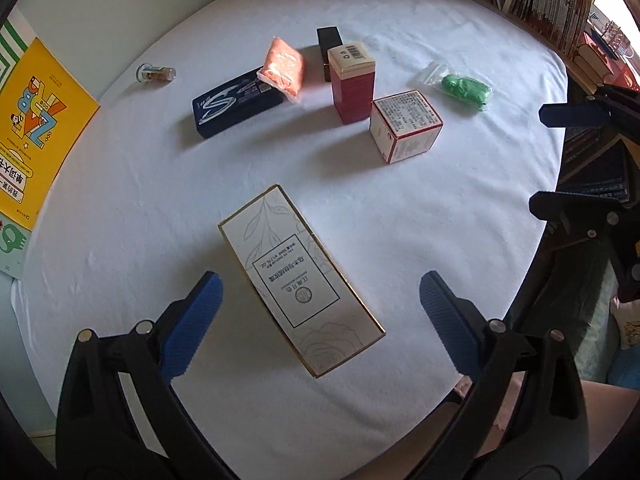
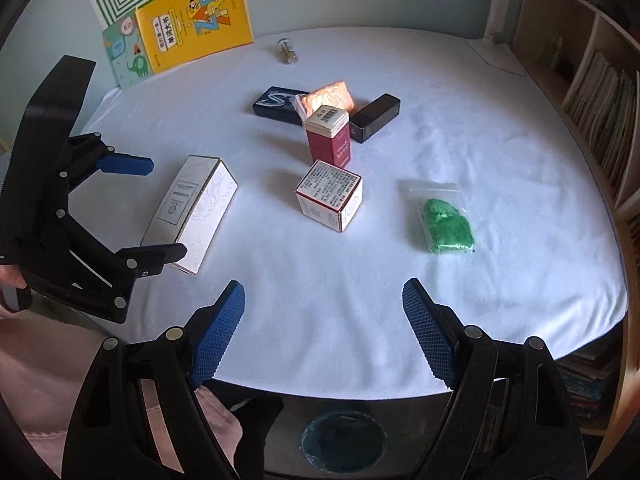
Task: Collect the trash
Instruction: 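Move both open tools back over the table, then grasp the white-gold box with the left tool while the right tool grasps the red-white square box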
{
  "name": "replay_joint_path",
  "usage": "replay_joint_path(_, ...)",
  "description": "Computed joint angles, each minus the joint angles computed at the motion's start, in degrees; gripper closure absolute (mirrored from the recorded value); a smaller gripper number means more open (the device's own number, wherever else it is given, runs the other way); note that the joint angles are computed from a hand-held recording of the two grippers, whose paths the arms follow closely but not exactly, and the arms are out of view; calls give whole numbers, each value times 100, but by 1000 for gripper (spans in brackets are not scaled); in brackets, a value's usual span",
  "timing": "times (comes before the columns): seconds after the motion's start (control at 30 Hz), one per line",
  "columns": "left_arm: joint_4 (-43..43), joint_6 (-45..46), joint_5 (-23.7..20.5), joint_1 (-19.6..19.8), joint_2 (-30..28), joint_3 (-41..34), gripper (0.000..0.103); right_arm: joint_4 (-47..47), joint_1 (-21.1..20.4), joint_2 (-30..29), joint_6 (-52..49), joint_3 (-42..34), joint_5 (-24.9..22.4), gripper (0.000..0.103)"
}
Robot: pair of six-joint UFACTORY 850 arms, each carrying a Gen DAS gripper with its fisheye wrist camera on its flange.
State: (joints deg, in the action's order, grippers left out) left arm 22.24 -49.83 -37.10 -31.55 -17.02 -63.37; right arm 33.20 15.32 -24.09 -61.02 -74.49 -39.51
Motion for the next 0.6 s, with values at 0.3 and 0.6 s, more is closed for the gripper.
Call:
replay_joint_path(0.3, -335, 263, 99, 149, -132, -24, 7, -261, 189, -382, 188, -426, -131, 22)
replay_joint_path(0.6, -598, 490, 175, 300, -250, -66, 7, -476, 300, -744, 380, -821, -277, 22)
